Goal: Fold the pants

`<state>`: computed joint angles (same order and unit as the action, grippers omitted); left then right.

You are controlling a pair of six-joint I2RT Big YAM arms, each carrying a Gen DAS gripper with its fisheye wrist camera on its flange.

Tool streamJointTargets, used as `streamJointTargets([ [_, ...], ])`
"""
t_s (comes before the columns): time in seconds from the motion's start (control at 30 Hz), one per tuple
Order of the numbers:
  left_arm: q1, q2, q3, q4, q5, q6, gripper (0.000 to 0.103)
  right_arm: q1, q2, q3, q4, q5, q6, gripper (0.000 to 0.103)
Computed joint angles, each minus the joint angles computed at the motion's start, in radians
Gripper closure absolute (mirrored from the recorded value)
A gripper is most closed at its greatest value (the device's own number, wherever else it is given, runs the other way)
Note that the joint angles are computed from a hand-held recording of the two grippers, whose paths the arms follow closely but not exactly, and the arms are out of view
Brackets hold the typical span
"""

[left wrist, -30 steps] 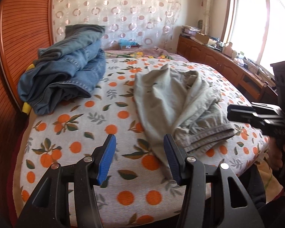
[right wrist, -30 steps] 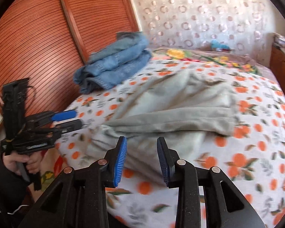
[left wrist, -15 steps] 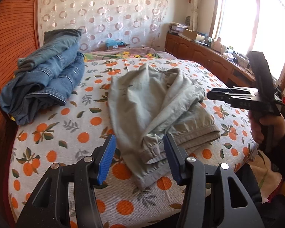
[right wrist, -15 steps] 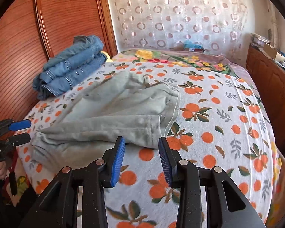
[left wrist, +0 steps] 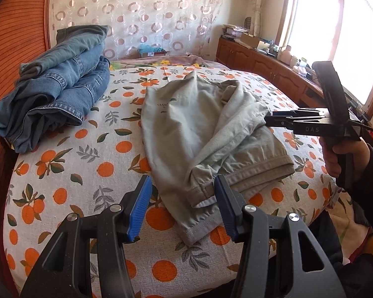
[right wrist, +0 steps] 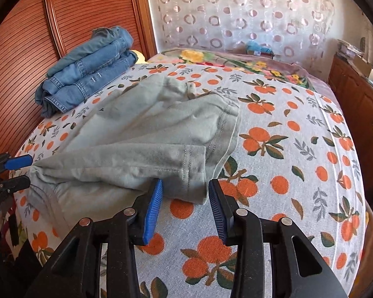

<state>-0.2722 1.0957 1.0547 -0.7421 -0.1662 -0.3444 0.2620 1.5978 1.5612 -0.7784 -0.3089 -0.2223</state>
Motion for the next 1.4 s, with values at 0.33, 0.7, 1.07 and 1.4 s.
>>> streamJointTargets([
  [0.33, 0.005, 0.006, -0.002, 0.032, 0.062, 0.045, 0.083, -0.027, -0.006, 0.042, 0.009, -0.067, -0.042, 0.099],
  [0.7, 0.016, -0.053, -0.033, 0.070, 0.081, 0.008, 0.089, 0.058, 0.088, 0.293, 0.003, -0.005, -0.069, 0.100],
  [1.07, 0.024, -0.119, -0.084, 0.046, 0.090, -0.018, 0.089, 0.151, 0.249, 0.510, -0.095, -0.020, -0.074, 0.099],
  [1.4, 0.059, -0.130, -0.102, 0.037, 0.087, -0.042, 0.069, 0.125, 0.201, 0.418, -0.109, 0.000, -0.079, 0.077],
])
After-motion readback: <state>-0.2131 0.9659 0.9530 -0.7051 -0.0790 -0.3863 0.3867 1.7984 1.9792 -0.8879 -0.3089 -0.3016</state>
